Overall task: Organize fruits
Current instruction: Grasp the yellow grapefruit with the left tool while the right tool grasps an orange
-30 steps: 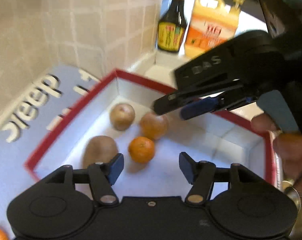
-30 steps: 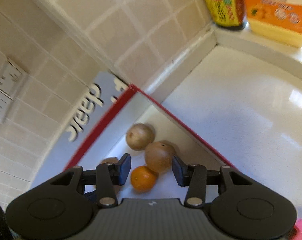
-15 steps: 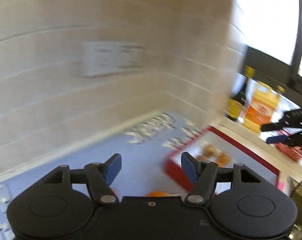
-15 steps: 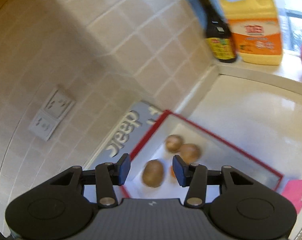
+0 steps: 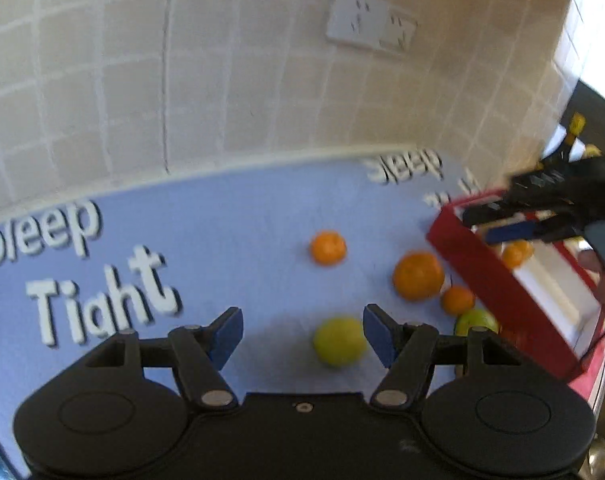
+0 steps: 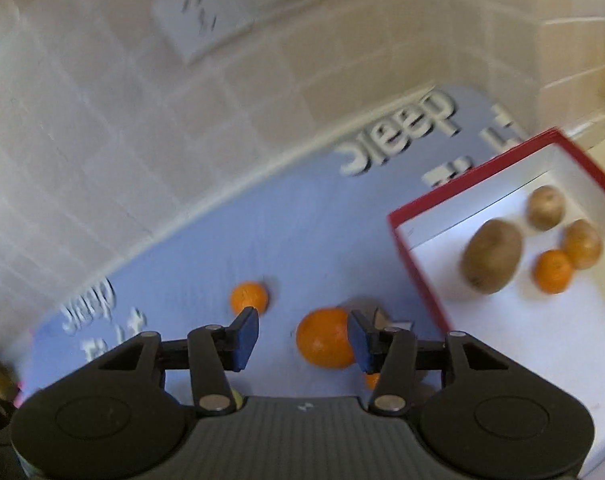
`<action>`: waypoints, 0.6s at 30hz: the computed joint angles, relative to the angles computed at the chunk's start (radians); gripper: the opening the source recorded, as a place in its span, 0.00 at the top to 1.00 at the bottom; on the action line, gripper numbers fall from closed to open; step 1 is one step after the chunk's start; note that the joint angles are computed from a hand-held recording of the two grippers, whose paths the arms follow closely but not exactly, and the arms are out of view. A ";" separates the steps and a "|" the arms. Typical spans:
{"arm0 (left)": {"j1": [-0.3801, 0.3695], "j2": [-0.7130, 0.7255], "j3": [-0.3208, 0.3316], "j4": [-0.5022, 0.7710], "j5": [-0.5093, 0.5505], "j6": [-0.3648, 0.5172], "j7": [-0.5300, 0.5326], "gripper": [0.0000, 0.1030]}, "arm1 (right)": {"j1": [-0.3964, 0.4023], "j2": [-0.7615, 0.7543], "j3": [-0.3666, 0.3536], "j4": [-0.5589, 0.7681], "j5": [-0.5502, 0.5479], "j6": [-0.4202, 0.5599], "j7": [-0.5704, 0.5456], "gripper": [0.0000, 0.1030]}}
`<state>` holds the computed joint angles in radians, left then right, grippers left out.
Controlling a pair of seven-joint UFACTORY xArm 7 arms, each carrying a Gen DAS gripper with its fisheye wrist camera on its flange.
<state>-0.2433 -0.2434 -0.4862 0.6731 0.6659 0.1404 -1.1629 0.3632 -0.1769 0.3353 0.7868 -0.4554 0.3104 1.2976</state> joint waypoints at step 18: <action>-0.127 0.357 0.118 0.160 0.108 -0.048 0.104 0.25 | 0.170 0.308 -0.121 0.230 -0.099 0.223 -0.015 0.36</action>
